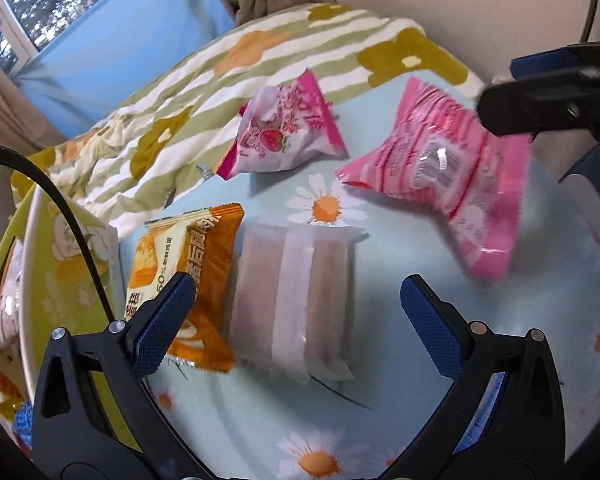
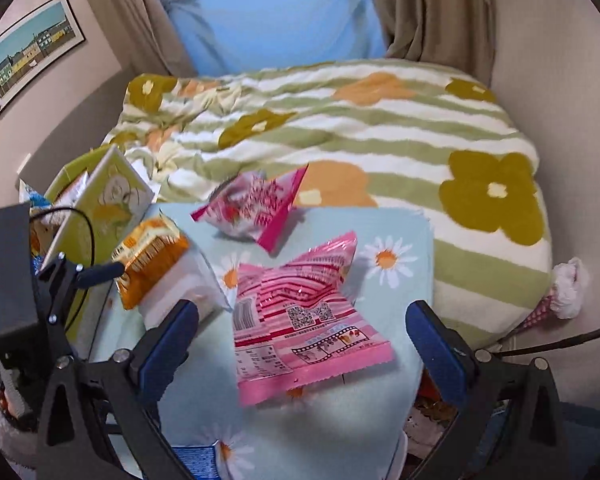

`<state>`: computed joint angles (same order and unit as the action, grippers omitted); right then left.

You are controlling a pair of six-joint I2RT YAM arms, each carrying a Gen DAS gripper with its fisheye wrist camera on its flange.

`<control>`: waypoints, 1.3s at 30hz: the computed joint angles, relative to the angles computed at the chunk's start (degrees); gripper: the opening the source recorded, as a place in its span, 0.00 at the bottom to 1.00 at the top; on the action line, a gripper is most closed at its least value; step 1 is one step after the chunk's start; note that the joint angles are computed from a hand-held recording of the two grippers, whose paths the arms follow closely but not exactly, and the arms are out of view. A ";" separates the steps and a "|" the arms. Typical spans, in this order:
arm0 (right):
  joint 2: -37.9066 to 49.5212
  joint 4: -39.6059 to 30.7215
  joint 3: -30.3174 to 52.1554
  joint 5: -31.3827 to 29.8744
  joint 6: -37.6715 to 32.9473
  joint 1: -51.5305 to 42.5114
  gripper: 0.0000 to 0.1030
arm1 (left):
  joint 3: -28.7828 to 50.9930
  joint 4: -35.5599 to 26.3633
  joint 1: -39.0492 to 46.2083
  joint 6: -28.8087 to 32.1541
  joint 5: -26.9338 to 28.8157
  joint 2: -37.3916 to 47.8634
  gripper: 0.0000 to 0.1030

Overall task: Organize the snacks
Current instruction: 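Move both tools back over the remaining bags on the board, then grasp the white wrapped cake with the left gripper while the right grasps the pink striped bag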

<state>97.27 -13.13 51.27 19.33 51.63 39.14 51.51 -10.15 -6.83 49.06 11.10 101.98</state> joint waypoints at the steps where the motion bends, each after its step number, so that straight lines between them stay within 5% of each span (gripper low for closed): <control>1: 0.68 1.09 -0.29 -1.05 -0.69 -0.58 1.00 | 1.01 -0.47 -0.06 -0.20 -0.38 1.17 0.98; 9: 5.07 5.23 -0.55 -6.33 -2.06 -3.20 1.00 | 6.48 -4.08 -1.11 -1.47 -3.09 8.26 0.84; 16: 8.31 5.10 1.69 -8.96 -3.97 -3.95 1.00 | 11.67 -12.13 0.36 -4.42 -1.36 10.56 0.60; 27: 14.85 1.50 8.43 -8.97 -5.84 -4.03 0.99 | 8.22 -11.30 0.89 -5.05 -2.53 7.90 0.58; 39: 16.93 -1.35 10.96 -10.08 -6.34 -4.31 0.71 | 4.91 -11.00 2.95 -6.36 -0.66 3.87 0.58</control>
<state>114.20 -14.48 62.23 9.25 45.29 34.82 56.41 -21.16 -3.89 42.69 10.43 105.85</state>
